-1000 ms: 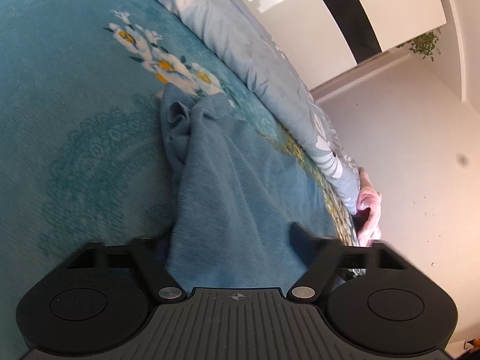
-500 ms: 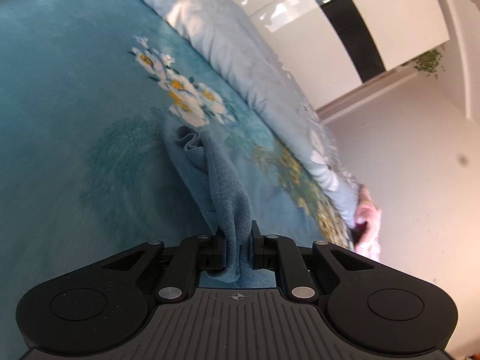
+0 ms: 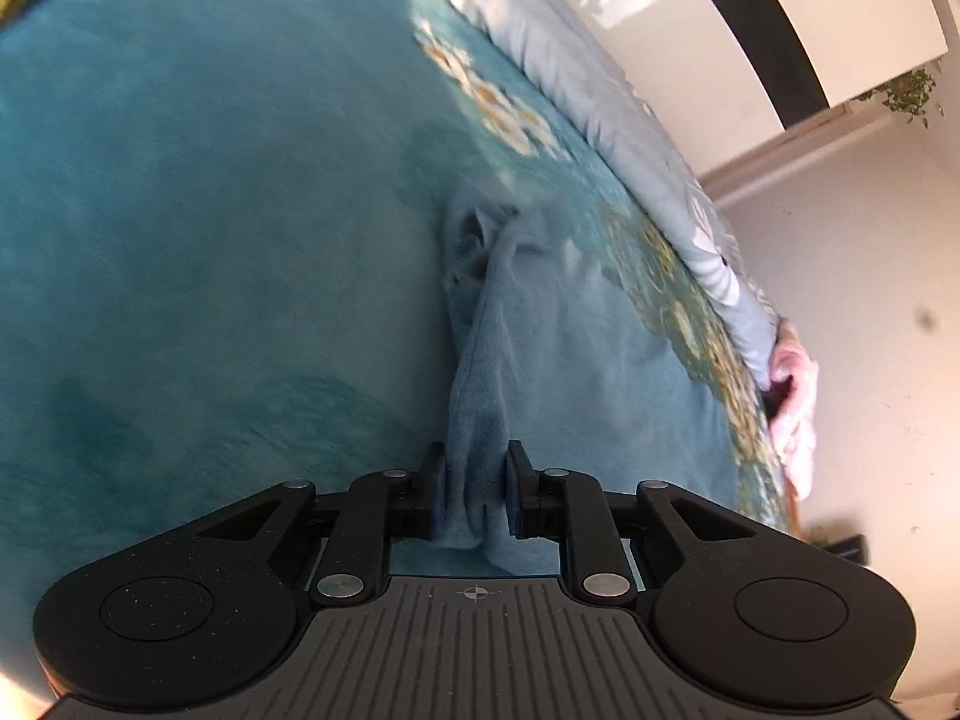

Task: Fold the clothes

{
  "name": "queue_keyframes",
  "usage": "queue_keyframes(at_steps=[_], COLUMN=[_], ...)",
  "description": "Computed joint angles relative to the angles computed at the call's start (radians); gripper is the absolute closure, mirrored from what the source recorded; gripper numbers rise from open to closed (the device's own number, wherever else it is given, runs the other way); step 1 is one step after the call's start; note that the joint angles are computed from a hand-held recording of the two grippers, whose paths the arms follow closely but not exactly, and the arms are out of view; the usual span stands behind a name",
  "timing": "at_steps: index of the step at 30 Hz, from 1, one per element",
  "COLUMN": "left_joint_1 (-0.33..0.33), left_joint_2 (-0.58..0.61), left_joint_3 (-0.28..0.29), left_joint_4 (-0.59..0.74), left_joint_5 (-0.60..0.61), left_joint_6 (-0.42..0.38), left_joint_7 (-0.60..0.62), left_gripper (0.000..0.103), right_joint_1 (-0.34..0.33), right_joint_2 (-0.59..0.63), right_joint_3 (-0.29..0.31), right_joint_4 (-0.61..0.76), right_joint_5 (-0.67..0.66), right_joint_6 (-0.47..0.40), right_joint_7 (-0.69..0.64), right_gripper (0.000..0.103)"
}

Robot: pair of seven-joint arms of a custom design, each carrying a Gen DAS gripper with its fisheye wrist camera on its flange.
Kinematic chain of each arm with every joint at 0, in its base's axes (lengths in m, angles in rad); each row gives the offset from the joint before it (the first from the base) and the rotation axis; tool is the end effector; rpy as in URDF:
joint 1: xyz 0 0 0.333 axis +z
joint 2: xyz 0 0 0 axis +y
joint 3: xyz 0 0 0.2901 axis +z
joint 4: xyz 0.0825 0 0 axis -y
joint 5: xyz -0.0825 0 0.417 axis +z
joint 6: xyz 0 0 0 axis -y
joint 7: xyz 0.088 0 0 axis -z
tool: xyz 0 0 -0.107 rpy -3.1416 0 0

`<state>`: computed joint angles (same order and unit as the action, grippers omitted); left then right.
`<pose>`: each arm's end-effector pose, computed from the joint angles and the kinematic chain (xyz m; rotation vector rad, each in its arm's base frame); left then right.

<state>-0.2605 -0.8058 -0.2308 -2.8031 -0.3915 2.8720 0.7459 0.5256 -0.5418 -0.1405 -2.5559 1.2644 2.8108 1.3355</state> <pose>0.3637 -0.1676 0.4871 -2.5256 1.2429 -1.3148 0.4425 0.1284 0.4716 -1.0878 1.7727 0.3158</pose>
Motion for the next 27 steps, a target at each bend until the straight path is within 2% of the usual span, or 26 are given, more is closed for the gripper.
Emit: queue_keyframes(at_steps=[2, 4, 5, 6, 8, 10, 11, 12, 13, 15, 20, 23, 27], left_joint_1=[0.047, 0.072, 0.081, 0.087, 0.093, 0.087, 0.081, 0.073, 0.064, 0.042, 0.006, 0.12, 0.31], left_joint_2=[-0.027, -0.022, -0.016, -0.002, 0.047, 0.11, 0.144, 0.183, 0.22, 0.289, 0.396, 0.404, 0.339], left_joint_3=[-0.032, -0.04, -0.04, -0.039, -0.034, -0.023, -0.017, -0.01, -0.002, 0.014, 0.053, -0.03, -0.163], left_joint_4=[0.005, 0.027, 0.04, 0.057, 0.103, 0.16, 0.189, 0.218, 0.245, 0.294, 0.346, 0.344, 0.291], left_joint_5=[0.037, 0.073, 0.088, 0.103, 0.132, 0.154, 0.159, 0.16, 0.158, 0.148, 0.076, 0.14, 0.237], left_joint_6=[-0.03, -0.033, -0.031, -0.022, 0.004, 0.017, 0.021, 0.024, 0.027, 0.032, 0.075, 0.095, 0.138], left_joint_7=[-0.016, -0.004, 0.007, 0.023, 0.07, 0.131, 0.16, 0.188, 0.216, 0.276, 0.385, 0.306, 0.07], left_gripper=[0.087, 0.086, 0.08, 0.066, 0.059, 0.054, 0.05, 0.05, 0.049, 0.04, 0.039, 0.039, 0.034], right_joint_1=[-0.02, -0.006, 0.005, 0.014, 0.035, 0.051, 0.058, 0.062, 0.065, 0.058, 0.049, 0.035, 0.001], right_joint_2=[-0.029, -0.054, -0.065, -0.071, -0.073, -0.062, -0.054, -0.047, -0.039, -0.024, 0.017, 0.032, 0.041], right_joint_3=[0.021, 0.001, -0.013, -0.021, -0.038, -0.046, -0.05, -0.052, -0.052, -0.039, -0.027, -0.017, 0.007], right_joint_4=[-0.023, -0.039, -0.046, -0.05, -0.049, -0.038, -0.033, -0.027, -0.021, -0.012, 0.017, 0.026, 0.023], right_joint_5=[-0.046, -0.051, -0.045, -0.039, -0.027, -0.019, -0.014, -0.008, -0.002, -0.008, 0.008, 0.033, 0.029], right_joint_6=[0.016, 0.031, 0.039, 0.049, 0.062, 0.066, 0.063, 0.06, 0.055, 0.048, 0.039, 0.036, 0.034], right_joint_7=[0.035, 0.03, 0.021, 0.016, -0.002, -0.013, -0.019, -0.025, -0.032, -0.036, -0.063, -0.082, -0.072], right_gripper=[0.09, 0.09, 0.09, 0.09, 0.089, 0.085, 0.08, 0.076, 0.076, 0.074, 0.07, 0.069, 0.066])
